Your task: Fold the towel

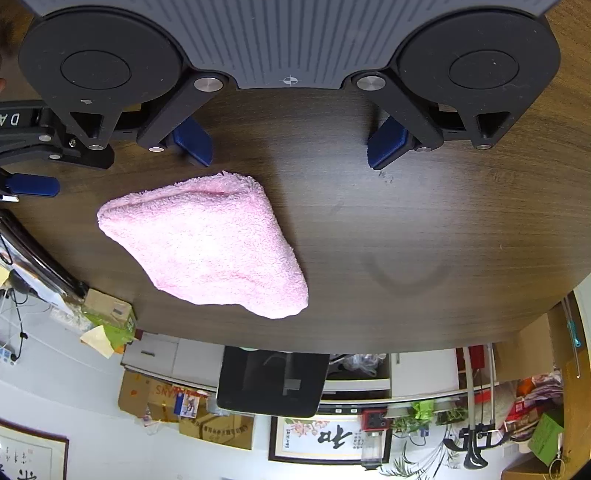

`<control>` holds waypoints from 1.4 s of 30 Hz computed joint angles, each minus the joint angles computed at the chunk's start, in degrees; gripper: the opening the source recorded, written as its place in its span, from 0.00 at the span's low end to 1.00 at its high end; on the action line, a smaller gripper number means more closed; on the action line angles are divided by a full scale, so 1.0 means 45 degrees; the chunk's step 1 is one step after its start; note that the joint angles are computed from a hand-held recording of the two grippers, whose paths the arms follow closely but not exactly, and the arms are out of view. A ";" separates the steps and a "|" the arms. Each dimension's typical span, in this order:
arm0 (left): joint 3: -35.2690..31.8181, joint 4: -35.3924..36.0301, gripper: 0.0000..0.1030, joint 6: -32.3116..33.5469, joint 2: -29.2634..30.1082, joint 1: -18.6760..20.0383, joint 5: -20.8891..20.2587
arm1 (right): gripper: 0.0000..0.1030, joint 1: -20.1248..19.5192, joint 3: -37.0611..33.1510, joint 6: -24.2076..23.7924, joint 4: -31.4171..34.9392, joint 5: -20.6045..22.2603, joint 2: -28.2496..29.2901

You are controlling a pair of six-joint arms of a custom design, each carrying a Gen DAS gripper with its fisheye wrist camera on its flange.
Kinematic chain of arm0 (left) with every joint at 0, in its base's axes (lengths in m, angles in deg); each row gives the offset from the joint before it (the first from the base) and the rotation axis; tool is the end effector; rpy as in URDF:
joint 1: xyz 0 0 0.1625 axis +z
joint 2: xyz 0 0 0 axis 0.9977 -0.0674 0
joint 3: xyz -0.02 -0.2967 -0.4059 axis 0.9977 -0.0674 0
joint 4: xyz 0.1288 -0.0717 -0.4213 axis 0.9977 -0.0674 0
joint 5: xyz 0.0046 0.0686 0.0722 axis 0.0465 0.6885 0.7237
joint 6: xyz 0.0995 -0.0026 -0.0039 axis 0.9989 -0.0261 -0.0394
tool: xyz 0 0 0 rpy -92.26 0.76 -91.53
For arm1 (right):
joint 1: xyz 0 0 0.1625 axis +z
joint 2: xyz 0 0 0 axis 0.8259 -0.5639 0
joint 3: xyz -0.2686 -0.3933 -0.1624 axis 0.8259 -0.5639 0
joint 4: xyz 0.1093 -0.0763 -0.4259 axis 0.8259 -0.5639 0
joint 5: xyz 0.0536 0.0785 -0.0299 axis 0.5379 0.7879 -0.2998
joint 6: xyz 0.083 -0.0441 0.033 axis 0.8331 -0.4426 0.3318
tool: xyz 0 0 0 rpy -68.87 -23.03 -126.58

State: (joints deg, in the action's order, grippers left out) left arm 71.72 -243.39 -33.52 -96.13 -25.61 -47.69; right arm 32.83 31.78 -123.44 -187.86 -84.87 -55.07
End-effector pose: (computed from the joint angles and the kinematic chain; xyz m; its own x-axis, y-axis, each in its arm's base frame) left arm -0.1783 -0.7310 0.1575 -0.7576 0.0568 -0.6503 0.5205 0.6537 -0.5494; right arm 0.0885 -0.7160 0.0805 -0.7523 -0.2482 0.6103 -0.5958 0.6519 -0.4692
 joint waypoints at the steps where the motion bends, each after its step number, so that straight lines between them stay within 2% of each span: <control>1: -0.0005 -0.0048 0.93 0.0014 0.0021 -0.0004 0.0054 | 0.99 0.0006 -0.0054 0.0089 0.0019 -0.0142 0.0034; 6: -0.0029 -0.0304 0.97 0.0092 0.0132 -0.0026 0.0322 | 0.99 0.0083 -0.0283 -0.0220 -0.0534 -0.0846 0.0335; 9: -0.0093 -0.0535 1.00 0.0234 0.0260 -0.0042 0.0595 | 0.99 0.0066 -0.0304 -0.0388 -0.0656 -0.0945 0.0376; 27: -0.0192 -0.0481 1.00 0.0450 0.0440 -0.0160 0.1427 | 1.00 -0.0020 -0.0451 -0.0468 -0.0776 -0.1037 0.0382; 42: -0.0273 -0.0463 1.00 0.0403 0.0534 -0.0193 0.1498 | 1.00 -0.0075 -0.0464 -0.0520 -0.0588 -0.0910 0.0313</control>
State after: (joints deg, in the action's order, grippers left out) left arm 70.49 -245.47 -31.71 -93.73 -26.48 -40.95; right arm 32.49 29.69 -125.78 -190.51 -88.96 -53.66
